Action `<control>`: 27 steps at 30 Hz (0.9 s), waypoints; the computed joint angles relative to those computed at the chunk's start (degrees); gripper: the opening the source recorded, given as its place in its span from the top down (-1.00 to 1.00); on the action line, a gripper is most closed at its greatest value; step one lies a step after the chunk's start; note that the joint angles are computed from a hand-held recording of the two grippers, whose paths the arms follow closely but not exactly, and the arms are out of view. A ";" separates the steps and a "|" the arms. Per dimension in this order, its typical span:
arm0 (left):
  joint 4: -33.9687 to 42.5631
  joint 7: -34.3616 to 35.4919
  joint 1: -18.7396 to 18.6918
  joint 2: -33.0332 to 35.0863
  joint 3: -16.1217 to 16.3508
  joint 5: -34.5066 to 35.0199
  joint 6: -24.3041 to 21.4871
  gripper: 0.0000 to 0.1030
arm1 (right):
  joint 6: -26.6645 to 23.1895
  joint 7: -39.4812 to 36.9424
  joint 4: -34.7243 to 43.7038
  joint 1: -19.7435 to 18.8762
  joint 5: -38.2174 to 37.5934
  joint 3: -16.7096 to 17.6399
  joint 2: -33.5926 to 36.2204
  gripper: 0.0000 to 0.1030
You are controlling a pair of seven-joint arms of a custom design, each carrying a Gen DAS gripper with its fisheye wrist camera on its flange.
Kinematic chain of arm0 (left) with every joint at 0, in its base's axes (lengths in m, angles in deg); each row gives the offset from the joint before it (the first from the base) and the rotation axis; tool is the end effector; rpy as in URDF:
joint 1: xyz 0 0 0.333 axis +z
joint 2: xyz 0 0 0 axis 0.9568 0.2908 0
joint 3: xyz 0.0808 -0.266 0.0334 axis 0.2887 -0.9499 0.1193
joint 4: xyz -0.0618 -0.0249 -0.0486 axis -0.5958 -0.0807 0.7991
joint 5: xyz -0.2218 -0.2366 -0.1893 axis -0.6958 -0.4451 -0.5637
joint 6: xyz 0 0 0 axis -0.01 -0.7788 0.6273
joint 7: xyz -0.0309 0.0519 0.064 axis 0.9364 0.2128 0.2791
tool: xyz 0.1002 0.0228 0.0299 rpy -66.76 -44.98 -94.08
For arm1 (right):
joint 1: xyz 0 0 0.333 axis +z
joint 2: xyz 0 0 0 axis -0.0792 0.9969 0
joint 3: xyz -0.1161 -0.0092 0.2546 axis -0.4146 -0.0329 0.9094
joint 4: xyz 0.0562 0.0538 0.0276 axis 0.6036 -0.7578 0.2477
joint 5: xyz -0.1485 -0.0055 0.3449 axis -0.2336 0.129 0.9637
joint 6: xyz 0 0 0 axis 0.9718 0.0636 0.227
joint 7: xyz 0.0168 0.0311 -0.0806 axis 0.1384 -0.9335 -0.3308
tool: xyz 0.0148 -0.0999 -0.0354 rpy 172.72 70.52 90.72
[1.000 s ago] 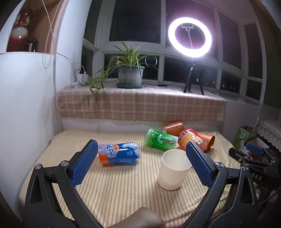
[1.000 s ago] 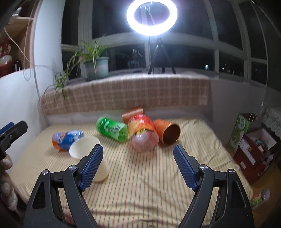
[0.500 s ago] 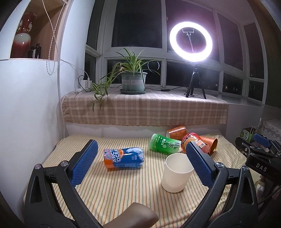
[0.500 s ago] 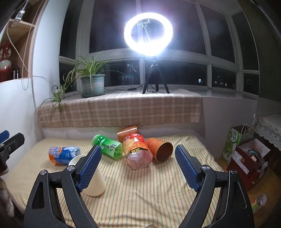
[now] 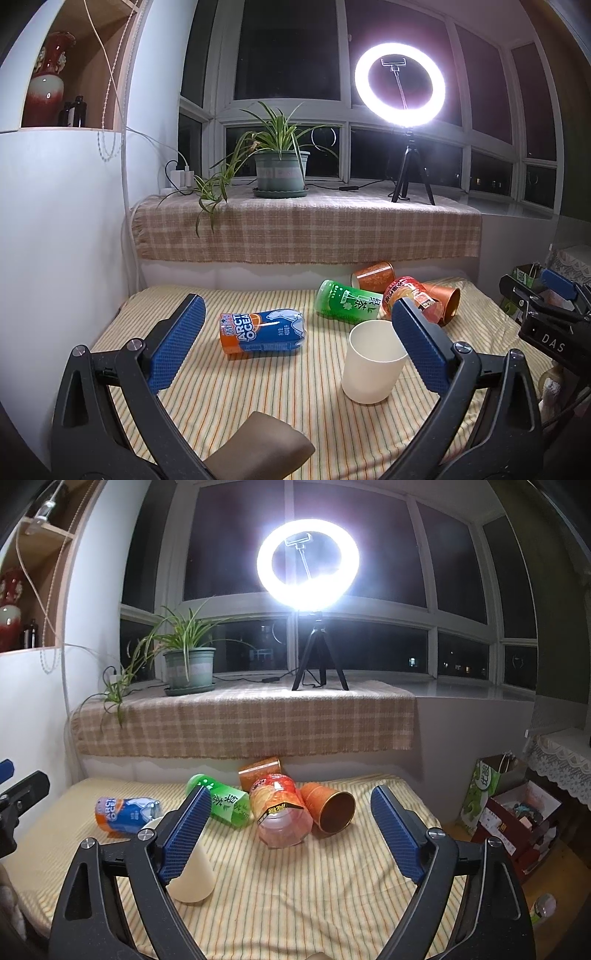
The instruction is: Flip cup upright
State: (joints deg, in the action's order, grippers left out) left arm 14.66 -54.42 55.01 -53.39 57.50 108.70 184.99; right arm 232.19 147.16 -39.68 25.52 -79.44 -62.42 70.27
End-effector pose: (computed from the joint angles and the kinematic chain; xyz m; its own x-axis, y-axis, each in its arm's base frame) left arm 0.6817 -0.2253 0.5896 0.0626 -0.9975 0.0341 -0.2943 -0.0511 -0.9543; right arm 0.7156 0.2484 0.5488 0.0395 -0.9992 -0.0068 -0.2282 -0.0024 -0.9736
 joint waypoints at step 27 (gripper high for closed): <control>0.34 1.62 0.10 0.34 -0.03 -1.21 -0.42 -0.99 | -0.71 -2.39 1.09 -1.08 1.38 1.54 0.61 -0.73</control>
State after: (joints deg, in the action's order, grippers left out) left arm 14.99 -52.80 55.11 -53.04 57.47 107.49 184.58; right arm 231.48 144.77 -38.60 24.44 -78.05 -60.88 70.89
